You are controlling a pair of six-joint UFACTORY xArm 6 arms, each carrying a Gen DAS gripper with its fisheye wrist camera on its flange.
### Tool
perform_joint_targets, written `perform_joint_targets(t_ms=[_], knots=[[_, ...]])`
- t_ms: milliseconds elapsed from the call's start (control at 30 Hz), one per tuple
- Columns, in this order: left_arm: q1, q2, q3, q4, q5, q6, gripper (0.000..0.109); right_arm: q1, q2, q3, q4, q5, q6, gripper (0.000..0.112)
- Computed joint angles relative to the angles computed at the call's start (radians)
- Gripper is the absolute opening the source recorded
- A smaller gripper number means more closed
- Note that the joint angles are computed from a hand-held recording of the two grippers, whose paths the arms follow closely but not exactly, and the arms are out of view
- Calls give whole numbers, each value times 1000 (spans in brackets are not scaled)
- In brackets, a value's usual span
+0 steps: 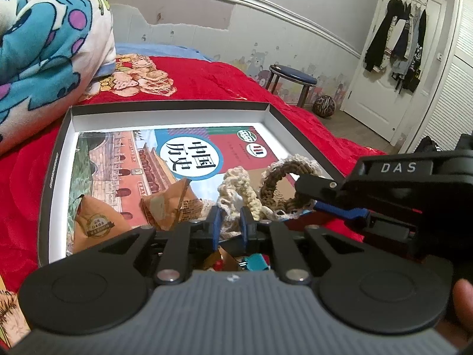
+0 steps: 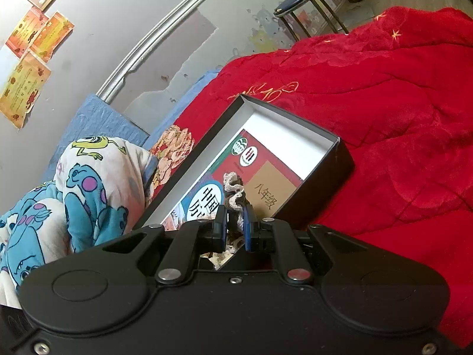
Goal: Organize objects
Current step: 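Lower both scrunchies onto the textbook in the box and open both tools, then grasp the blue scrunchie with the left tool while the right tool grasps a white crocheted scrunchie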
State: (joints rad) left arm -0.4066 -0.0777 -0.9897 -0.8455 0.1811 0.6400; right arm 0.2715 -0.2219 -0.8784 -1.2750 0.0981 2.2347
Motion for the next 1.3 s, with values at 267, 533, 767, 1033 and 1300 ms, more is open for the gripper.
perform_joint_targets(t_ms=[267, 533, 767, 1033, 1300], knots=[[17, 2, -5, -3, 21, -30, 43, 6, 10, 1, 16, 2, -28, 14], [53, 2, -30, -42, 102, -20, 58, 12, 11, -1, 24, 8, -50, 17], [50, -24, -16, -24, 121, -11, 60, 21, -33, 31, 161, 2, -184, 46], [51, -64, -5, -61, 140, 44, 61, 51, -102, 94, 359, 50, -370, 47], [44, -161, 49, -134, 187, 156, 71, 100, -266, 180, 414, 190, -422, 49]])
